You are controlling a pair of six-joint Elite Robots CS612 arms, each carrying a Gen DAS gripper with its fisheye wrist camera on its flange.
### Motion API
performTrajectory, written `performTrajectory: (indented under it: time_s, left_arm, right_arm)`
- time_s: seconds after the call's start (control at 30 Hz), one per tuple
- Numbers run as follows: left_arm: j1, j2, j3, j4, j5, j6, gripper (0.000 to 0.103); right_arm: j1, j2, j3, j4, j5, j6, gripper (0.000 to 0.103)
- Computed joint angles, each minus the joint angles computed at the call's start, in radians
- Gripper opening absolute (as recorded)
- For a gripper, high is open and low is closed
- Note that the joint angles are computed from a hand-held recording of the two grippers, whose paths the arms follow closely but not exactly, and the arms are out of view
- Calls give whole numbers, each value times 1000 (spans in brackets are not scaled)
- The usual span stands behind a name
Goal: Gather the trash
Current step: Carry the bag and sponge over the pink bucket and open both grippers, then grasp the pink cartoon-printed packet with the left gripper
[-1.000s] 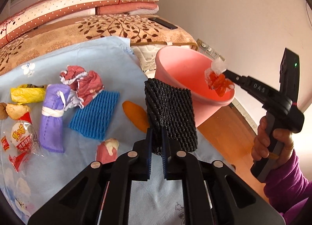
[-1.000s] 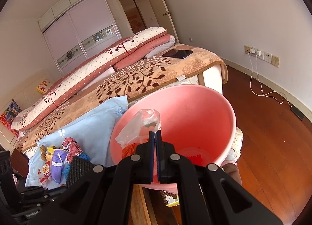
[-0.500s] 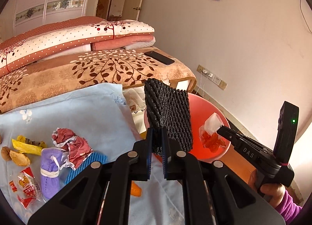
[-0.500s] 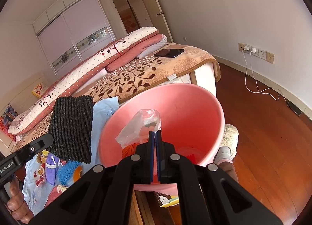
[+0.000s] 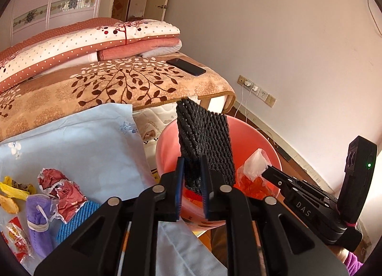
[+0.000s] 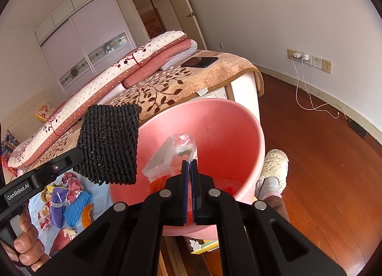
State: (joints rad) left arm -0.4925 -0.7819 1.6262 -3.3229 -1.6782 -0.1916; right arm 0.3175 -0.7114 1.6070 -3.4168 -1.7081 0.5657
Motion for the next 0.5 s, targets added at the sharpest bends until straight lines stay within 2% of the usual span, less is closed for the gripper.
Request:
performTrajectory:
  time_s: [0.07,0.2,0.3,0.4,0.43,0.5]
  left_arm:
    - [2,1,-2,-5,-12,-12,38]
    - [5,-1,2,-24,-23,-19,40]
    - [5,-7,9,-26,-20,-15,40]
    - [7,-11,17,-30,-23,-18,40]
    - [7,-14,22,-34,-23,-19,40]
    - [10,-18,30,-39,-21,-22,40]
  right_arm:
    - [-1,1,0,1,-1,3,2]
    - [-1,1,0,-2,1,3,3]
    - [1,1,2,-11,-4,4,11]
    - [4,-1,6,-23,-14,10,28]
    - [5,-1,7,-31,-17,14,38]
    - [8,-3,9,-41,-19,14,41]
